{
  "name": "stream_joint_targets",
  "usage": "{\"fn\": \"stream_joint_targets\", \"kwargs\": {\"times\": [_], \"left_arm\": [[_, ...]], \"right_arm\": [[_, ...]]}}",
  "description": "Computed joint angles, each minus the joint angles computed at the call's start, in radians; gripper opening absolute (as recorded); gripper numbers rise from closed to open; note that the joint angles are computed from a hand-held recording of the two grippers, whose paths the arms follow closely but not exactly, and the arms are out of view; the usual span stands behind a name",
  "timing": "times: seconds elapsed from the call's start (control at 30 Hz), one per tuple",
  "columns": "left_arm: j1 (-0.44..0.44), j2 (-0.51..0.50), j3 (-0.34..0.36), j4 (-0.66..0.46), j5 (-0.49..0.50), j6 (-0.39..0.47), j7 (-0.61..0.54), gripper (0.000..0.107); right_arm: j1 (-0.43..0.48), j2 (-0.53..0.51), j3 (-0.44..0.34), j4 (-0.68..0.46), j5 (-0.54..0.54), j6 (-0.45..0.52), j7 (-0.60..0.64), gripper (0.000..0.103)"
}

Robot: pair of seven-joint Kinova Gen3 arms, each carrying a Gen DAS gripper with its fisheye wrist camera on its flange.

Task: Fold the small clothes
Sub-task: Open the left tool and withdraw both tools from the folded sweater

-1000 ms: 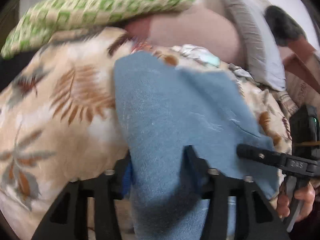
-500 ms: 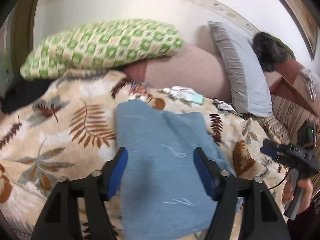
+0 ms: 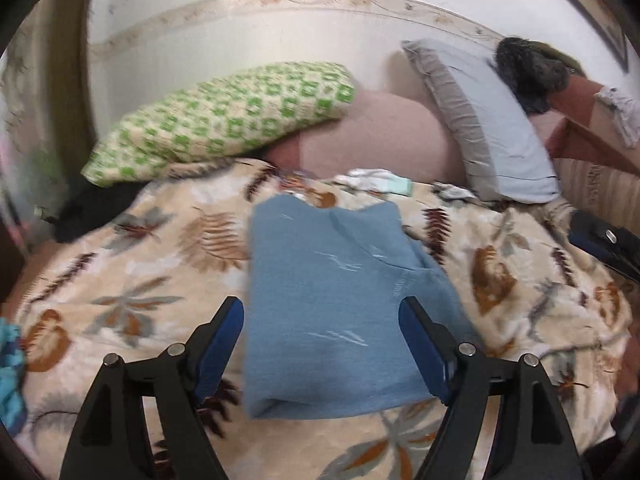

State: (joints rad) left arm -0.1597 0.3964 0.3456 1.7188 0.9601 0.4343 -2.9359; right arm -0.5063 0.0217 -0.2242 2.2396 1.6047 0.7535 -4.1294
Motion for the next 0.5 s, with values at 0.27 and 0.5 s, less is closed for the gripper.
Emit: {"fn": "stream_joint_targets", "kwargs": {"times": [0.27, 0.5], "left_arm": [[0.002, -0.167, -0.050, 0.147, 0.051, -0.164, -0.061, 0.081], [-0.118, -0.333, -0.048, 0.262, 0.278, -0.120, -0.298, 0.082]], "right_arm": [[-0.270, 0.104, -0.052, -0.168, -0.186, 0.313, 0.194, 0.066], [-0.388, 0.118, -0.110, -0.296, -0.338, 0.533, 0.297, 0.066]]}}
